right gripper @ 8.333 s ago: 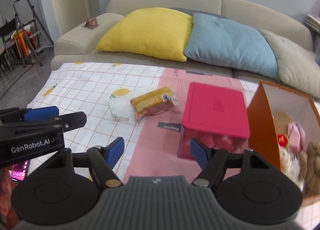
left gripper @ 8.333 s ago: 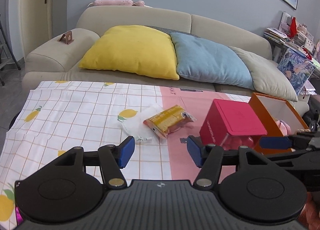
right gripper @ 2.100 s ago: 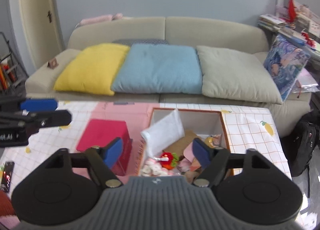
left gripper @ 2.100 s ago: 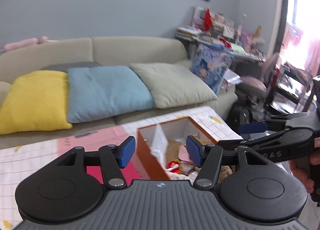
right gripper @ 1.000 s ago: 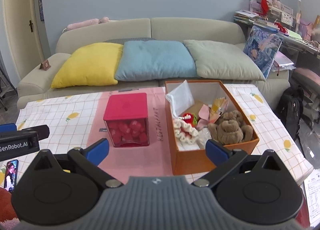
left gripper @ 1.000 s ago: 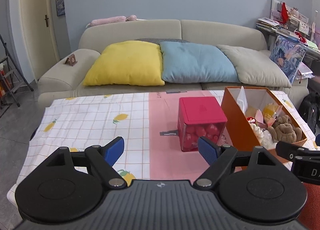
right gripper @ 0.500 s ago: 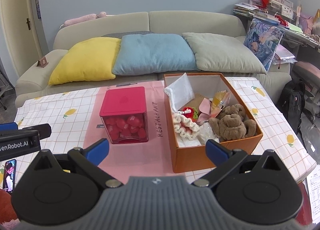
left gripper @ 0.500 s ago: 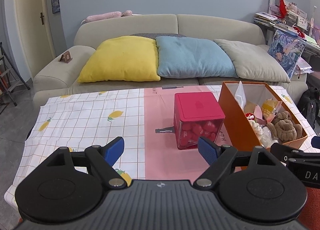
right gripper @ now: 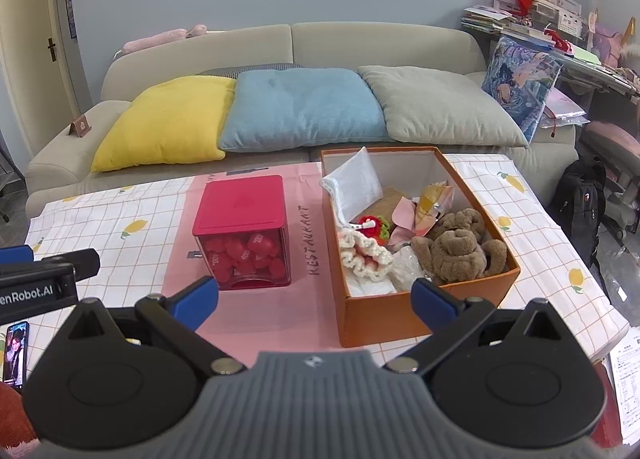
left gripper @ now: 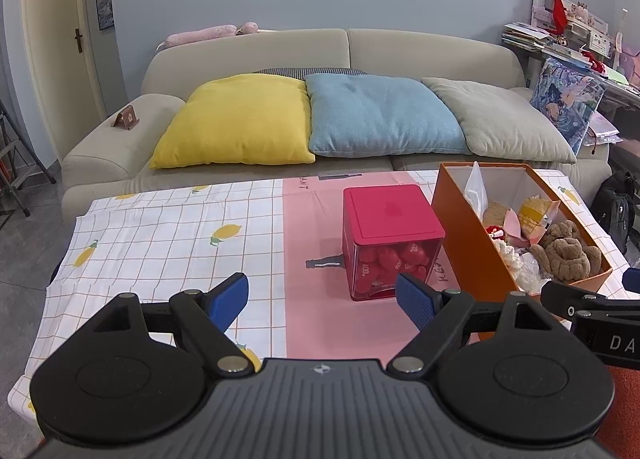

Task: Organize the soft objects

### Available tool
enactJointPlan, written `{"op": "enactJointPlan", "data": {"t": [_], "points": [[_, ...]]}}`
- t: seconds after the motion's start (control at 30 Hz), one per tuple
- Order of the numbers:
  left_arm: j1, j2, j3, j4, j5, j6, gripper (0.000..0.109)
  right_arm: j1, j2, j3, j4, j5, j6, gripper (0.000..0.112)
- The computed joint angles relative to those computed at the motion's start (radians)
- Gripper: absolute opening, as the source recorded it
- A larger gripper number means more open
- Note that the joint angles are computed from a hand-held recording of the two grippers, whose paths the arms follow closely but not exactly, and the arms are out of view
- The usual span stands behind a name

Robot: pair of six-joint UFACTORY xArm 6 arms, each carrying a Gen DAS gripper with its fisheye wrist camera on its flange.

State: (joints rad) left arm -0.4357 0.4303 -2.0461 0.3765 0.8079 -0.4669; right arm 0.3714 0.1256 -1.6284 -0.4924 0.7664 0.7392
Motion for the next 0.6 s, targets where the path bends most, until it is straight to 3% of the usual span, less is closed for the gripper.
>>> {"op": "enactJointPlan", "data": {"t": [0.6], "points": [[-0.006,-0.007,0.002,0.008,0.006,-0.01,0.098,0.0,-0.007,0.005,0.014,-0.002,-0.014,0.1]]}}
